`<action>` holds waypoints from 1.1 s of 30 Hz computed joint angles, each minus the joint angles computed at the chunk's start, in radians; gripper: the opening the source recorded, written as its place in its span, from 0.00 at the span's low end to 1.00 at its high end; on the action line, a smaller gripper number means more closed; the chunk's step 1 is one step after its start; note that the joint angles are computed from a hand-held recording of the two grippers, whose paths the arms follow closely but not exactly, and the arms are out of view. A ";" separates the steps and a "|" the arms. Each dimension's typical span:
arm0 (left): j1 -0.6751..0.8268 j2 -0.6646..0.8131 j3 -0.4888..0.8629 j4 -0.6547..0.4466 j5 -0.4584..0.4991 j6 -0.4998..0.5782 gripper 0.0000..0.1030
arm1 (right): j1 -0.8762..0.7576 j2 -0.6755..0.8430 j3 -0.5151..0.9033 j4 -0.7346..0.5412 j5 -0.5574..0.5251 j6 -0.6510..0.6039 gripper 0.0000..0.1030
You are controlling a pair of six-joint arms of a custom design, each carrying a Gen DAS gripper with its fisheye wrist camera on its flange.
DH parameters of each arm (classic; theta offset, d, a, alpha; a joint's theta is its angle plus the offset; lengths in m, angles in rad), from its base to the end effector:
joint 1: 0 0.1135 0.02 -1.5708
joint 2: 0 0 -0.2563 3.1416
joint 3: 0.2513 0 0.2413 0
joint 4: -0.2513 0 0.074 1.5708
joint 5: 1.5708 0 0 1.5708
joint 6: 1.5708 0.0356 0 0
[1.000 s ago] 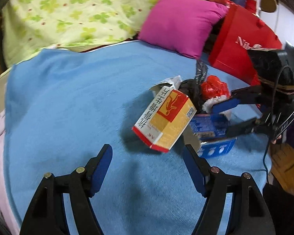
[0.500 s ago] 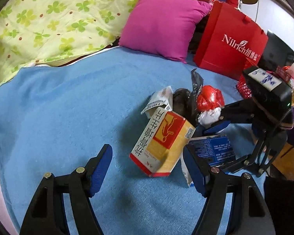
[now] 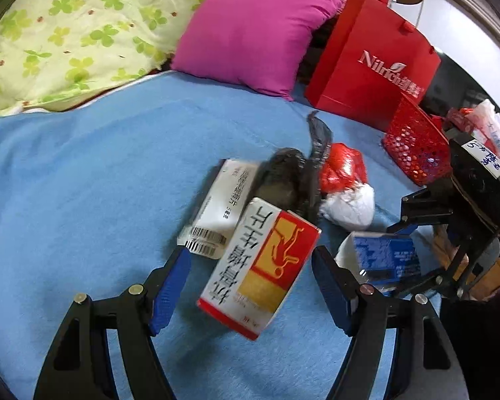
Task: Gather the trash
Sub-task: 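Grasp the blue carton with the right tool while the left tool reaches toward the yellow box, then lift the yellow box with the left tool while the right tool carries the blue carton toward the basket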
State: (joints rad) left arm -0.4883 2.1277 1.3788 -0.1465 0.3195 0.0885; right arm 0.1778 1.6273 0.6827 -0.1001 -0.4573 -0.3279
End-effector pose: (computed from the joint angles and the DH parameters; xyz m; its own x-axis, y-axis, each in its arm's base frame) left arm 0.3788 -0.2139 0.1318 -0.6319 0.4307 -0.6444 0.6773 0.7110 -0.1889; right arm 0.2662 0.0638 0.1236 -0.6844 -0.4166 -0.5984 -0.6309 0.7497 0.1998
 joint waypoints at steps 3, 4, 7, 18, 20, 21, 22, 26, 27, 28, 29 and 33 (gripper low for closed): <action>-0.021 0.006 -0.009 0.016 -0.021 0.007 0.74 | -0.074 -0.068 -0.049 -0.032 -0.032 0.002 0.55; -0.027 0.005 -0.020 0.028 -0.024 0.003 0.74 | -0.097 -0.089 -0.062 -0.043 -0.040 0.007 0.55; -0.044 -0.008 -0.060 0.071 -0.058 -0.026 0.74 | -0.172 -0.153 -0.089 -0.077 -0.077 0.024 0.55; -0.139 -0.092 -0.154 0.127 -0.253 -0.194 0.60 | -0.386 -0.347 -0.131 -0.196 -0.172 0.053 0.55; -0.172 -0.119 -0.181 0.130 -0.309 -0.232 0.60 | -0.426 -0.390 -0.138 -0.224 -0.198 0.048 0.55; -0.183 -0.133 -0.195 0.133 -0.324 -0.249 0.60 | -0.433 -0.411 -0.141 -0.239 -0.206 0.053 0.55; -0.199 -0.153 -0.215 0.140 -0.345 -0.274 0.60 | -0.424 -0.439 -0.138 -0.253 -0.204 0.075 0.55; -0.259 -0.238 -0.282 0.137 -0.432 -0.379 0.57 | -0.453 -0.524 -0.156 -0.287 -0.230 0.087 0.55; -0.282 -0.260 -0.294 0.127 -0.465 -0.406 0.57 | -0.470 -0.547 -0.158 -0.305 -0.243 0.079 0.55; -0.308 -0.283 -0.304 0.114 -0.499 -0.432 0.57 | -0.501 -0.573 -0.155 -0.343 -0.265 0.057 0.55; -0.334 -0.305 -0.313 0.104 -0.531 -0.457 0.57 | -0.526 -0.589 -0.152 -0.369 -0.285 0.040 0.55; -0.432 -0.370 -0.317 0.055 -0.643 -0.553 0.57 | -0.625 -0.651 -0.128 -0.495 -0.352 -0.046 0.55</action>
State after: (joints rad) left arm -0.9200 1.7579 1.0622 -0.0912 -0.3239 -0.4644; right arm -0.4472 0.9759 0.5552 -0.5946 -0.8093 -0.3738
